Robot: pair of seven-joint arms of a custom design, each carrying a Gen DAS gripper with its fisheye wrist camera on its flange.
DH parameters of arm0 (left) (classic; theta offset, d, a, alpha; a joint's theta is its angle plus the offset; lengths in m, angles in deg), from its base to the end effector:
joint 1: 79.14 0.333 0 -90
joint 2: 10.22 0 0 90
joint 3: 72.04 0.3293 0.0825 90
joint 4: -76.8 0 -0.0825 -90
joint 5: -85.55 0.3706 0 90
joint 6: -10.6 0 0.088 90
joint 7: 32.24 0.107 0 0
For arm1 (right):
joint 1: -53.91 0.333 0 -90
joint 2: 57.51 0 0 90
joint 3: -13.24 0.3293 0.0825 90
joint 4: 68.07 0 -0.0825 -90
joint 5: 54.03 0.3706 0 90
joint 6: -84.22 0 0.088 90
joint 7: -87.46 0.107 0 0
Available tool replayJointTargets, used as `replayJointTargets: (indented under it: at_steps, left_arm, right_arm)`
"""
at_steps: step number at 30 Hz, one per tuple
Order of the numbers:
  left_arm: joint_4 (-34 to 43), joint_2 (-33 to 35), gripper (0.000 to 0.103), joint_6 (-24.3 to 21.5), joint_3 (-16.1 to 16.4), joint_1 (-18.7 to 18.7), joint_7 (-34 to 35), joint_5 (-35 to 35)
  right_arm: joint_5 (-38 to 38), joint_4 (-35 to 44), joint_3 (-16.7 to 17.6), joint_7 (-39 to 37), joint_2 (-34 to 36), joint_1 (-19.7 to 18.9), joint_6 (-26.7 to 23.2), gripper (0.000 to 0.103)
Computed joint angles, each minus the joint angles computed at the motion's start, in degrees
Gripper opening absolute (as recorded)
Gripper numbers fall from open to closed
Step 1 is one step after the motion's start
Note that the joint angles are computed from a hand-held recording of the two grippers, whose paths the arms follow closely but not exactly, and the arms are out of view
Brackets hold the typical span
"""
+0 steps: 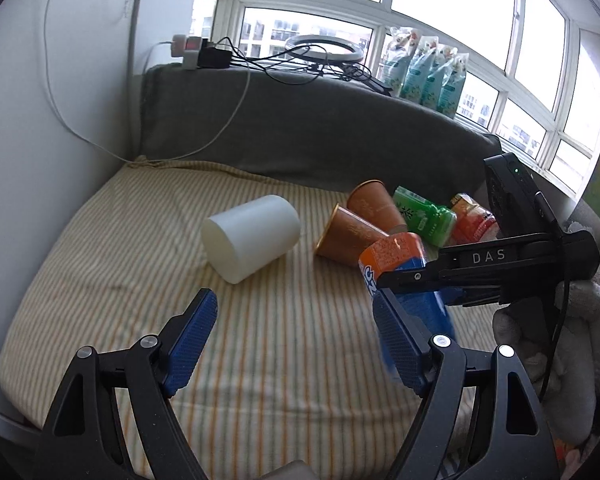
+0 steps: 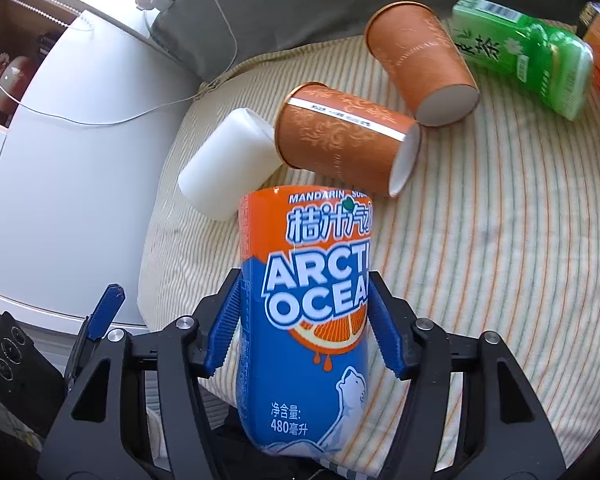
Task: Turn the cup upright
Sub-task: 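Lift the bottle with the right gripper and carry it toward the left gripper, then close the left gripper on the bottle while the right gripper opens and releases it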
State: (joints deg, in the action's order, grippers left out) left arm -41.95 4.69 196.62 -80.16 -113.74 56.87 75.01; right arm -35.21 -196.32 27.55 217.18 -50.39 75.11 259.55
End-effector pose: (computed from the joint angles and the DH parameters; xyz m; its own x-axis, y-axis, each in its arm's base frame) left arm 0.4771 -0.4068 0.4378 -0.5578 -0.8101 0.1803 -0.5912 0.2354 -0.7714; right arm 0.4846 0.3100 0.4167 -0.2291 -0.7825 -0.5790 -0.8354 0.4634 -0.2957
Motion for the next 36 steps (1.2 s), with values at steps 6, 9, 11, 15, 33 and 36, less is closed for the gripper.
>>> replayJointTargets:
  at_steps: [6, 9, 11, 15, 33, 36]
  left_arm:
    - [2.6, 1.5, 0.08, -3.7, -9.9, 8.3, 2.7, -2.4]
    - [4.3, 2.3, 0.08, -5.4, -11.6, 9.4, 3.9, -3.1]
    - [5.9, 3.1, 0.08, -6.8, -13.1, 10.5, 5.4, -3.8]
    - [11.1, 5.9, 0.08, -13.3, -19.7, 15.7, 12.3, -8.6]
    - [57.9, 30.3, 0.078, -60.9, -10.4, 4.2, 9.7, -4.9]
    - [67.2, 35.5, 0.078, -67.0, -9.6, 2.4, 7.7, -3.7]
  right_arm:
    - [0.6, -2.6, -0.3, -0.2, -1.6, 0.1, 1.5, 0.065]
    - [-8.5, -3.7, -4.3, 7.3, -2.8, 2.7, 0.9, 0.074]
    - [-13.2, -5.5, -5.5, 11.5, -4.2, 3.3, 2.2, 0.077]
    - [-24.9, -9.5, -7.3, 22.6, -7.4, 2.9, 4.2, 0.077]
    - [-60.3, -26.2, 12.1, 63.7, -27.2, -22.2, 7.0, 0.077]
    - [-58.2, -28.0, 14.0, 63.5, -28.4, -24.2, 8.6, 0.077]
